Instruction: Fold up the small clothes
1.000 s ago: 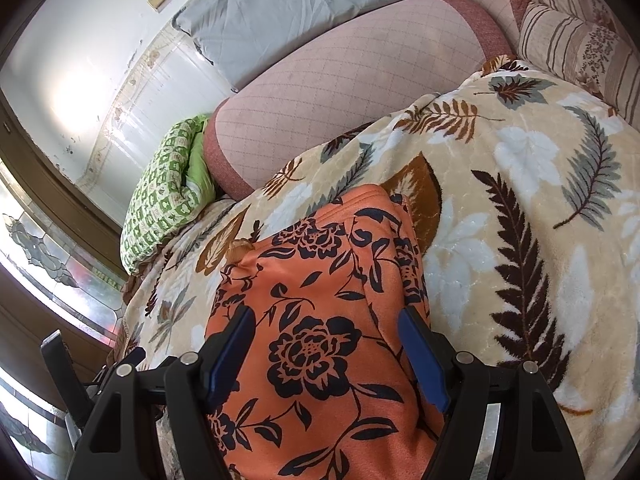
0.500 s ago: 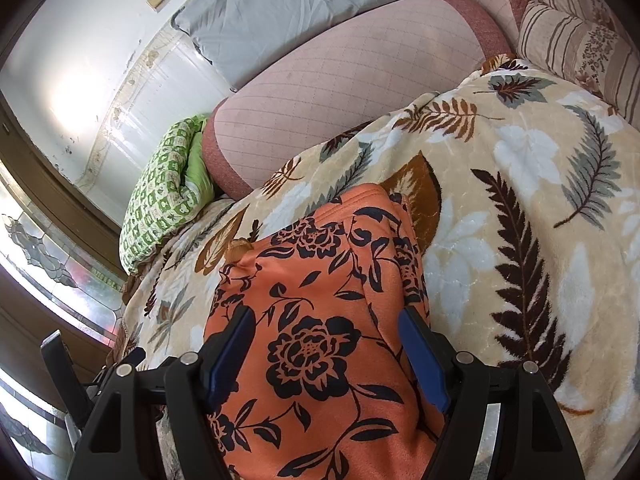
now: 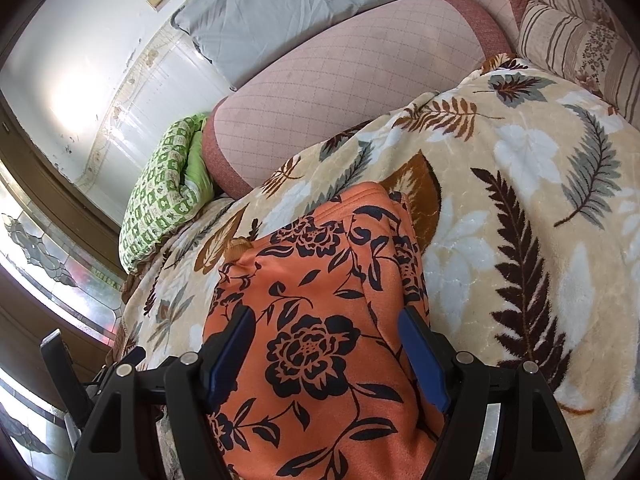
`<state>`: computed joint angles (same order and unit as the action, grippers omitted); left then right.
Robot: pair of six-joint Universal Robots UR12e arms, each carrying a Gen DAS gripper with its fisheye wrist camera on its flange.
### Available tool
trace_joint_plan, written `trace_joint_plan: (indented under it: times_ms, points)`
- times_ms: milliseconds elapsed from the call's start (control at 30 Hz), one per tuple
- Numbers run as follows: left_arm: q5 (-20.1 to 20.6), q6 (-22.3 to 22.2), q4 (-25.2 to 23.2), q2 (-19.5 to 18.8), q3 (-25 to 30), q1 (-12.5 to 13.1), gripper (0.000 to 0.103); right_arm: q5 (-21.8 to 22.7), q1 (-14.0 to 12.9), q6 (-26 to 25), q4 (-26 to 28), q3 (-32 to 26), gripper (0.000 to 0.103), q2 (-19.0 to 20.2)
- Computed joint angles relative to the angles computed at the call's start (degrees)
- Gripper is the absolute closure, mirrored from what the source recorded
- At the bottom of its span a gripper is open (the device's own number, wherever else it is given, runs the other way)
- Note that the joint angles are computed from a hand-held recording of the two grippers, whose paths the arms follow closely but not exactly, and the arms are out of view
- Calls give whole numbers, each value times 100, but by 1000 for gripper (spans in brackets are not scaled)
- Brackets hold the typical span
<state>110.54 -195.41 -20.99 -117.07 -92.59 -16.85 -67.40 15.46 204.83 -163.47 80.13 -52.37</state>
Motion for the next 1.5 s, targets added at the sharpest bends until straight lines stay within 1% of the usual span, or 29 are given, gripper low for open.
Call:
trace_joint_plan:
  times_ms: [1133,1267,1333,1400,1433,1500]
  points:
    - [-66,8,-138,-92,176,-47,5,-41,-72,37,21,59,26,-32]
    - [-145,-20,-176,-114,209,-44,5,-60,-88,43,24,76,26,-42]
    - [-294,-35,-250,-124,238,-24,5,-59,-107,13,108,55,26,-34]
    - [-728,-15,-313,-140,274,40,5,-87,-134,-3,254,23,26,-19]
    - [-1112,-17,-372,-149,297,104,5,-74,-158,2,331,12,26,-10]
    - [-1942,-25,-597,-194,379,249,5,95,-229,47,524,-29,26,26]
